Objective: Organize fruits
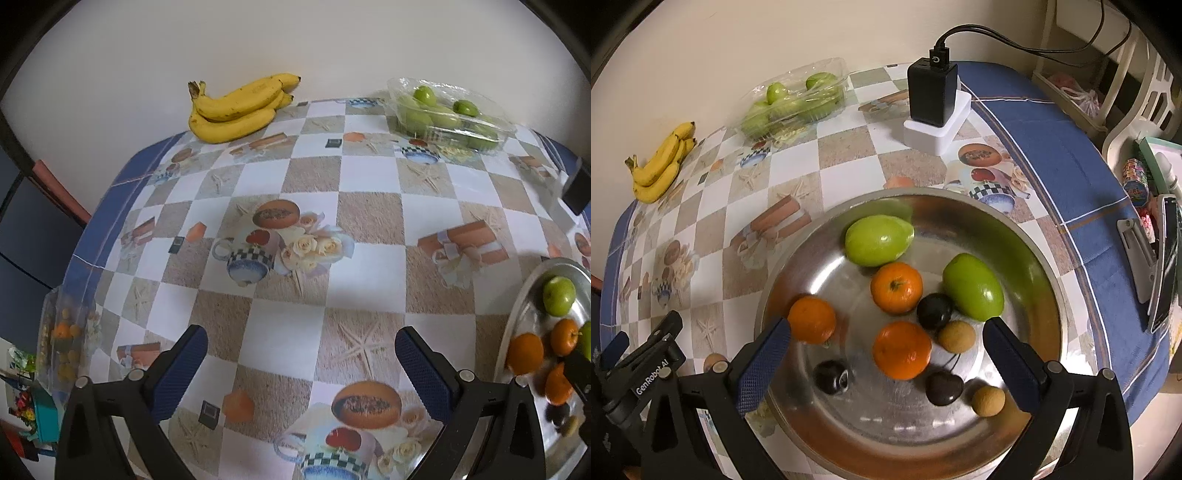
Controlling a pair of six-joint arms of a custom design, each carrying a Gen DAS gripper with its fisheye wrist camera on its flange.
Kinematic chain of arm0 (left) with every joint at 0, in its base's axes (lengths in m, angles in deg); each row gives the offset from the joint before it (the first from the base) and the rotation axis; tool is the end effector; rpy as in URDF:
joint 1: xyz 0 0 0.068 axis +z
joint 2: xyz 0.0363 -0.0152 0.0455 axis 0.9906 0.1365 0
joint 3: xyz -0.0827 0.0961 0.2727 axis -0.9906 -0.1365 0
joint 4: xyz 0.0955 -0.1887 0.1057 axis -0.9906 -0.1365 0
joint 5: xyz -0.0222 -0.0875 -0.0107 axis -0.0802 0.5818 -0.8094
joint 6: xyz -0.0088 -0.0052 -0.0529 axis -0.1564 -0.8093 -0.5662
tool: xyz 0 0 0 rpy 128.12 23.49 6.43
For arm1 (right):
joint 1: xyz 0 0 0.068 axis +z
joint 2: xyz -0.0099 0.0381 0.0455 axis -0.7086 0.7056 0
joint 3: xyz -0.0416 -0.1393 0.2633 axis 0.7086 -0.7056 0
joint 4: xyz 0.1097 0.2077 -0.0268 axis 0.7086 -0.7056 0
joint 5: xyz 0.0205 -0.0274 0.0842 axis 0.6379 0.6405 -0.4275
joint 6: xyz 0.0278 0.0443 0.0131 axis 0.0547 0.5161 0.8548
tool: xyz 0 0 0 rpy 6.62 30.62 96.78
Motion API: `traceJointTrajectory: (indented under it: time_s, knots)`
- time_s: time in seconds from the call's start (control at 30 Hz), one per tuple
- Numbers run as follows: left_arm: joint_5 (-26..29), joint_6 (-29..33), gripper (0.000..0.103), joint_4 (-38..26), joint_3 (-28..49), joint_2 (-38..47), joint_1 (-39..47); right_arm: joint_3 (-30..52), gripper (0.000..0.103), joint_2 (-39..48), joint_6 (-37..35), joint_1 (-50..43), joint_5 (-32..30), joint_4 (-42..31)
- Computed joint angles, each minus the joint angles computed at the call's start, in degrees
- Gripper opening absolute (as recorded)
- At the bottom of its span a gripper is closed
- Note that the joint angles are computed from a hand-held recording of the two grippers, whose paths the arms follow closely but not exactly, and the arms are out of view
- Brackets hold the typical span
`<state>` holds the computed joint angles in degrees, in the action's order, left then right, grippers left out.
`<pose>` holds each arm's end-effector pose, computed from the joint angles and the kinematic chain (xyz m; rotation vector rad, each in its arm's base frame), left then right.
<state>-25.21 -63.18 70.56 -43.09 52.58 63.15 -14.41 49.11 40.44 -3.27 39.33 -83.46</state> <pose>0.2951 -0.0952 0.0589 0.5731 2.5568 0.1641 0.1764 0.1414 0.0633 1.0694 2.5490 -0.0508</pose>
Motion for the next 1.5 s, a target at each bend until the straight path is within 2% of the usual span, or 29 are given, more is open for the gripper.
traceJointTrajectory:
  time_s: [0.13,0.33,0.77,1.1,1.5]
  knots:
    - [0.3,1.8,0.103,-1.1,-1.6,-1.4,1.1,0.3,0.103,0.1,2.1,2.6,0.1,-0.9]
    - [5.2,4.2,0.103,-3.3,-5.2,-5.6,5.0,1.9,0.103,2.6,5.0,7.2,-1.3,-1.8]
    - [10.5,11.3,0.103,3.6,-17.6,-14.5,10.7,7.0,0.103,2.8,13.2,18.1,1.1,-9.6]
    - [15.1,15.9,0.103,5.2,-22.5,-19.3,16.4,8.7,0.103,2.0,18.7,23.3,2.1,-14.3]
    - [17.6,20.1,0.103,7.5,-25.6,-20.5,20.8,10.9,0.103,1.5,23.3,27.6,3.6,-19.6]
